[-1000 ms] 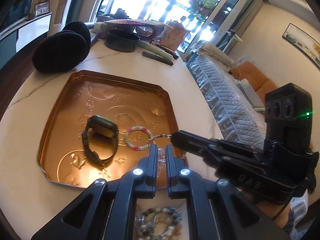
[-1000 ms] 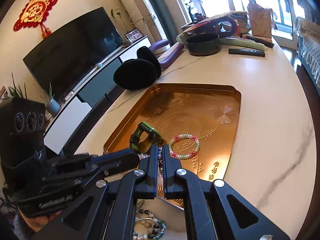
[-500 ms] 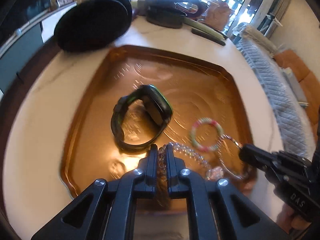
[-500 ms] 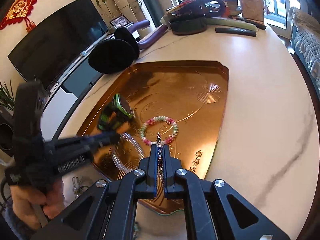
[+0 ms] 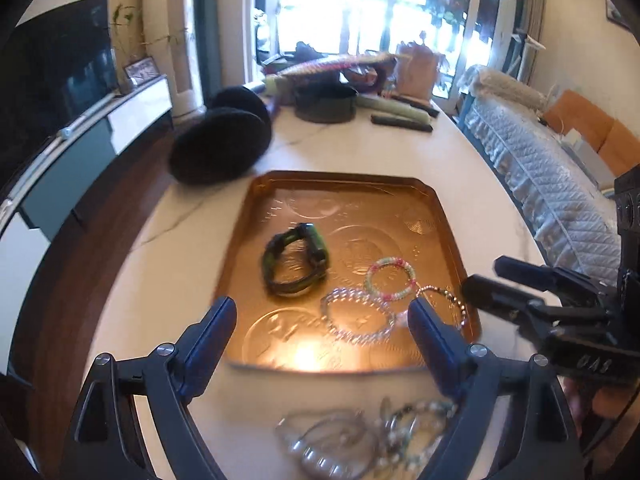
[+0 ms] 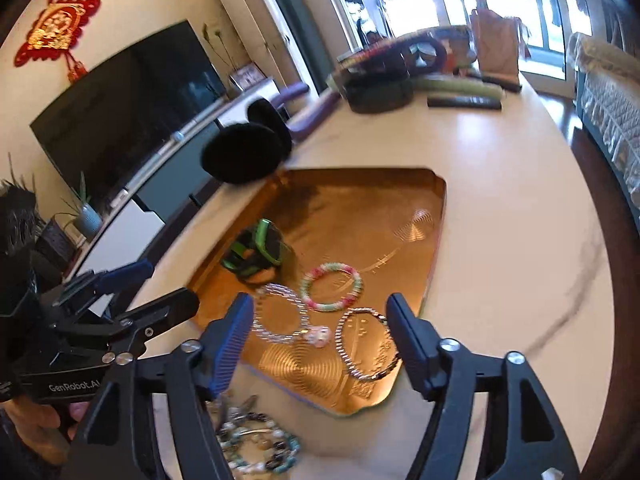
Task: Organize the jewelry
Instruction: 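Grasp a pearl bracelet with the left tool while the right tool grasps a stone bead bracelet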
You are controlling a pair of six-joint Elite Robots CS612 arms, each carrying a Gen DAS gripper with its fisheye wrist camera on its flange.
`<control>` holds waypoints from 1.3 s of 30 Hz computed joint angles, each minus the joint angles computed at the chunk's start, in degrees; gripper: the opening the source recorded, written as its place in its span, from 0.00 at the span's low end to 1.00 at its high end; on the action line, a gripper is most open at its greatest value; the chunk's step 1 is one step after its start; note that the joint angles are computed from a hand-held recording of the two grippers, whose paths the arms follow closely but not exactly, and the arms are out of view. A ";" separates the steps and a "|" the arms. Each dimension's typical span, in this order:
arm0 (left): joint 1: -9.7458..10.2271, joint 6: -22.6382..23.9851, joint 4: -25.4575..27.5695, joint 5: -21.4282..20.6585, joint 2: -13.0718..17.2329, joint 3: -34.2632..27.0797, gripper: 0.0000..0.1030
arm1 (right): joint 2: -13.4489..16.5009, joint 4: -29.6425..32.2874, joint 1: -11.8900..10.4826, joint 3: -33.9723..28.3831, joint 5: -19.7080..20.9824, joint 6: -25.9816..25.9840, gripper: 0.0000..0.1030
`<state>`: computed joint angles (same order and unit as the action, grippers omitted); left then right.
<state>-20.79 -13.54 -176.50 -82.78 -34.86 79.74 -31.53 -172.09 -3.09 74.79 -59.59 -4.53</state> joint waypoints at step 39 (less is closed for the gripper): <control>2.92 -3.10 8.79 -12.88 0.95 2.27 0.18 | -2.40 19.65 -0.10 4.71 2.50 -14.92 0.22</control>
<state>-17.86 -16.64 -167.71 -95.66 -33.90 82.01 -33.93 -152.44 -3.19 79.50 -57.10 -19.46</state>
